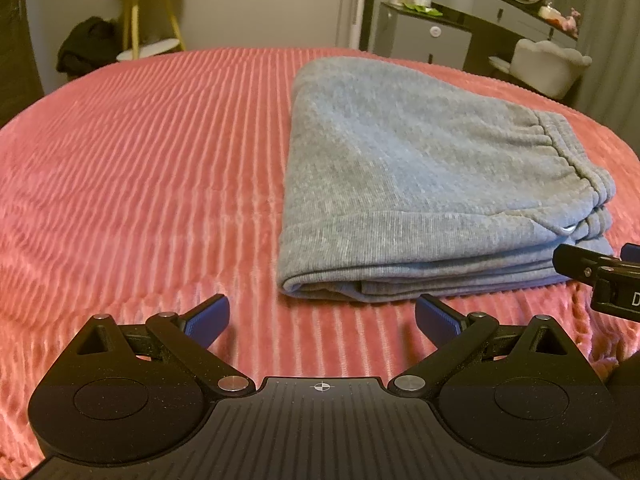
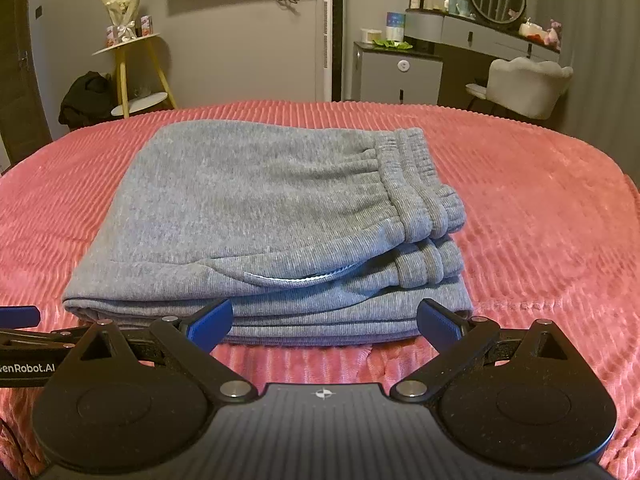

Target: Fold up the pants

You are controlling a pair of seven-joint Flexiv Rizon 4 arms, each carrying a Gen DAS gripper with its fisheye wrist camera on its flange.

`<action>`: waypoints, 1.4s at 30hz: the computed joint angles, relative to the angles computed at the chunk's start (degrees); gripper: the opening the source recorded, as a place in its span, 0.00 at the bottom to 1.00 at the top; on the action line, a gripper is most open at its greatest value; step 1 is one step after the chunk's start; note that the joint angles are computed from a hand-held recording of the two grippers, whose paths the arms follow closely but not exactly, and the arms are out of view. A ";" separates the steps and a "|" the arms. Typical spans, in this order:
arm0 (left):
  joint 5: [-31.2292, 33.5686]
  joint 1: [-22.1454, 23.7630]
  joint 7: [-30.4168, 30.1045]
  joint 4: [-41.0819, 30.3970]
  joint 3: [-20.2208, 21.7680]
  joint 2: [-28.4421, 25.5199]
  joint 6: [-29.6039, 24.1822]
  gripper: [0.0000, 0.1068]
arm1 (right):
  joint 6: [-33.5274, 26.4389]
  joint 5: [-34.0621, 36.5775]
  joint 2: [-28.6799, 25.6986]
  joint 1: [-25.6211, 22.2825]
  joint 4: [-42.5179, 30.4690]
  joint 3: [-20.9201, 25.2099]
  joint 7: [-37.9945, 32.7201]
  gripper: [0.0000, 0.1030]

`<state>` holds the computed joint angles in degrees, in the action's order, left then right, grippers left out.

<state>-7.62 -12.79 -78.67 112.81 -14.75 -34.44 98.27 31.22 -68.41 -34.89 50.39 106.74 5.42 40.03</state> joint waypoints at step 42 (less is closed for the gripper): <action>0.18 0.78 -0.23 0.49 -0.83 0.21 -0.01 0.95 | 0.39 -0.04 -0.04 -0.09 0.03 0.00 0.23 0.96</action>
<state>-7.43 -12.00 -78.90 113.30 -15.58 -34.23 98.25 31.61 -68.45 -34.94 50.30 106.77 5.41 40.26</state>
